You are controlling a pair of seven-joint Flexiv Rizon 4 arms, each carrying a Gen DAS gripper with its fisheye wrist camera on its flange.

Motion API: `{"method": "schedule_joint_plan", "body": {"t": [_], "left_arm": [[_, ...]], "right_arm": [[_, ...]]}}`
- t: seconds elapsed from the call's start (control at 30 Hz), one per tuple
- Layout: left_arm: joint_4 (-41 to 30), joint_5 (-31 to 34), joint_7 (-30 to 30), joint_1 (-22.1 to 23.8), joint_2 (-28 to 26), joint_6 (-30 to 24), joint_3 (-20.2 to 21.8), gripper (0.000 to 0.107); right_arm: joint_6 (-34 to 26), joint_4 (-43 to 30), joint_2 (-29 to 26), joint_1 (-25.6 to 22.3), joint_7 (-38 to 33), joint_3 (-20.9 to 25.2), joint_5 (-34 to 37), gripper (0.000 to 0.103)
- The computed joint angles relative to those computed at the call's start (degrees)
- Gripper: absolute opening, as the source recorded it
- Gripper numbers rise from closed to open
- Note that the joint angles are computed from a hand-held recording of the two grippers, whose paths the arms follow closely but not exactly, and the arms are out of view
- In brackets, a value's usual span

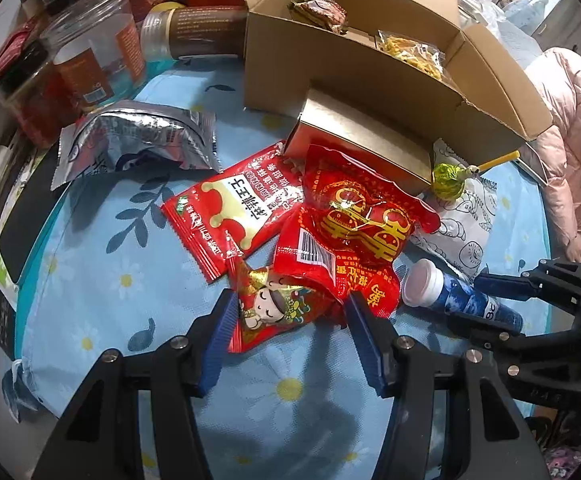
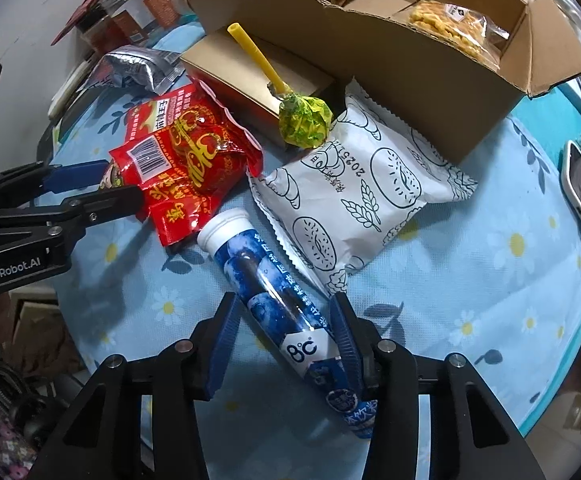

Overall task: Organize snacks
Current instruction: 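Grasp the blue effervescent tube with the right tool while the left tool grasps a red candy packet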

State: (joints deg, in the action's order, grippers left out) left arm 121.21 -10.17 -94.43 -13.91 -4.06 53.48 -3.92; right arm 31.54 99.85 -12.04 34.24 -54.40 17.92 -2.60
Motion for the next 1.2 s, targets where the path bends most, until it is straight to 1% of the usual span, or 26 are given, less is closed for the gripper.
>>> {"method": "schedule_joint_plan", "body": {"t": [0.07,0.17,0.3,0.4,0.47,0.53,0.67,0.77,0.83,0.87,0.9,0.97,1.03,1.13,1.2], "left_arm": [[0.0,0.0,0.0,0.2,0.1,-0.4,0.1,0.055],[0.2,1.7,-1.1,0.5,1.0,-2.0,0.7,0.055],[1.4,1.4,-1.3,1.4,2.5,-3.0,1.3,0.055],[1.5,3.0,-2.7,1.8,3.7,-3.8,1.5,0.055],[1.4,4.7,-3.7,2.2,4.3,-4.5,1.6,0.055],[1.7,4.8,-3.8,2.6,4.5,-4.6,1.7,0.055],[2.2,4.0,-3.8,3.2,3.7,-3.6,1.9,0.055],[2.7,2.5,-1.2,3.5,2.7,-2.1,1.8,0.055],[2.4,0.9,1.3,3.7,1.3,-3.4,1.7,0.056],[2.6,0.7,1.6,3.7,1.1,-2.9,1.7,0.060],[2.9,1.6,1.4,3.5,1.1,-1.1,1.6,0.060],[2.0,4.5,1.0,3.2,0.8,-1.8,1.6,0.061],[2.0,6.0,0.6,3.1,0.8,-1.3,1.7,0.060],[3.0,4.6,0.7,2.9,1.2,0.5,1.6,0.054],[3.8,3.4,1.8,2.7,1.8,0.8,1.5,0.044]], "right_arm": [[-0.4,-0.4,-0.2,0.1,0.0,0.0,0.0,0.046],[-1.2,-1.1,-0.6,0.2,0.3,-0.1,0.2,0.046],[-1.8,-2.1,-1.2,0.2,0.3,0.0,1.0,0.046],[-1.6,-3.2,-2.1,0.3,-1.4,0.4,2.5,0.042],[-2.0,-4.1,-2.8,0.5,-2.5,0.7,3.4,0.036],[-2.2,-4.8,-3.5,0.9,-3.2,0.9,3.9,0.034],[-3.3,-6.7,-5.3,1.7,-3.8,1.0,4.9,0.032],[-3.3,-6.9,-5.7,2.1,-4.0,0.9,4.4,0.032],[-3.2,-7.1,-5.8,1.9,-4.0,0.9,5.2,0.032],[-3.0,-7.1,-6.0,1.9,-3.9,0.9,5.5,0.032],[-3.1,-7.2,-6.0,1.8,-4.0,0.9,5.6,0.032],[-3.2,-7.4,-6.1,1.9,-3.9,0.8,5.5,0.032],[-3.0,-7.2,-6.0,1.9,-3.8,0.8,5.3,0.032],[-2.5,-6.7,-5.8,2.1,-3.4,0.7,4.8,0.032],[-2.3,-6.0,-5.2,1.9,-3.3,0.8,4.9,0.032]]}}
